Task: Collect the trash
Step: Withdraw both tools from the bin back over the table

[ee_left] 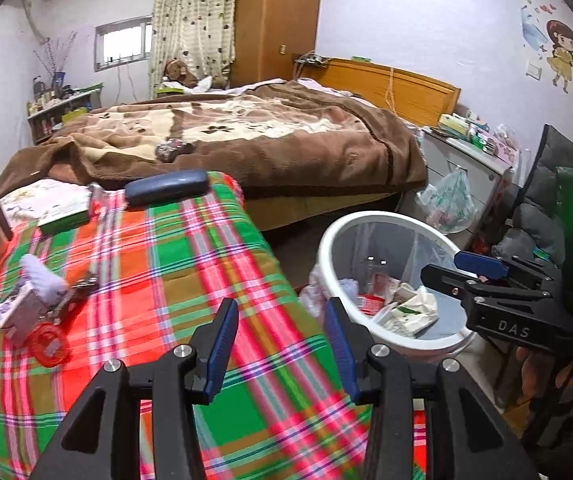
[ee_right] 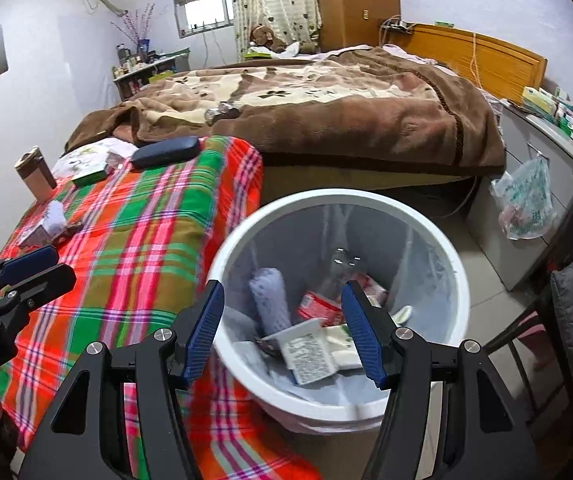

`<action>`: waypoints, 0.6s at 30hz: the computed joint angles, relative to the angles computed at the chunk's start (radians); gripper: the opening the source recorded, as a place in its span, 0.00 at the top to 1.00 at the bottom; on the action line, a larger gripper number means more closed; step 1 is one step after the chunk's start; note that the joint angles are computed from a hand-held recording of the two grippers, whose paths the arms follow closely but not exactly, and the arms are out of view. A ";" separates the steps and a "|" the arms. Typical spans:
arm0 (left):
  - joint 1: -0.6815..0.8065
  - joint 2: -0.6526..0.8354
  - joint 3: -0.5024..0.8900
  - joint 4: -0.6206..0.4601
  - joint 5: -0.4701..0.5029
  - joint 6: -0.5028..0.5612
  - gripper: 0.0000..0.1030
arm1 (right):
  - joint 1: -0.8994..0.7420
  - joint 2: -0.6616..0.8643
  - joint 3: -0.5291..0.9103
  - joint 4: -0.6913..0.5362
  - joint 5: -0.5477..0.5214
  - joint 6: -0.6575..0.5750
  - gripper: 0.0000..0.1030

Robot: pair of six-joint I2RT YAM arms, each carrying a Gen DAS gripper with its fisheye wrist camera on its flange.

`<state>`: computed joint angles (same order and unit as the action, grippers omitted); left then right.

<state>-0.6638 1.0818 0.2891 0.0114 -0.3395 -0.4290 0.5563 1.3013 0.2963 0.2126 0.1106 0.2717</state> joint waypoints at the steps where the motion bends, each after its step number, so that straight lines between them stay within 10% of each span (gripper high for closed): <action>1: 0.016 -0.032 -0.012 -0.019 0.001 0.007 0.56 | 0.013 0.004 0.002 0.007 -0.002 0.007 0.39; 18: 0.722 -0.582 -0.159 -0.344 0.375 0.347 0.56 | 0.309 0.235 0.175 0.053 0.093 0.116 0.39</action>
<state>0.0584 0.5000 0.1296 -0.3329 0.0351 -0.0820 0.8648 1.5361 0.4708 0.2655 0.2036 0.3877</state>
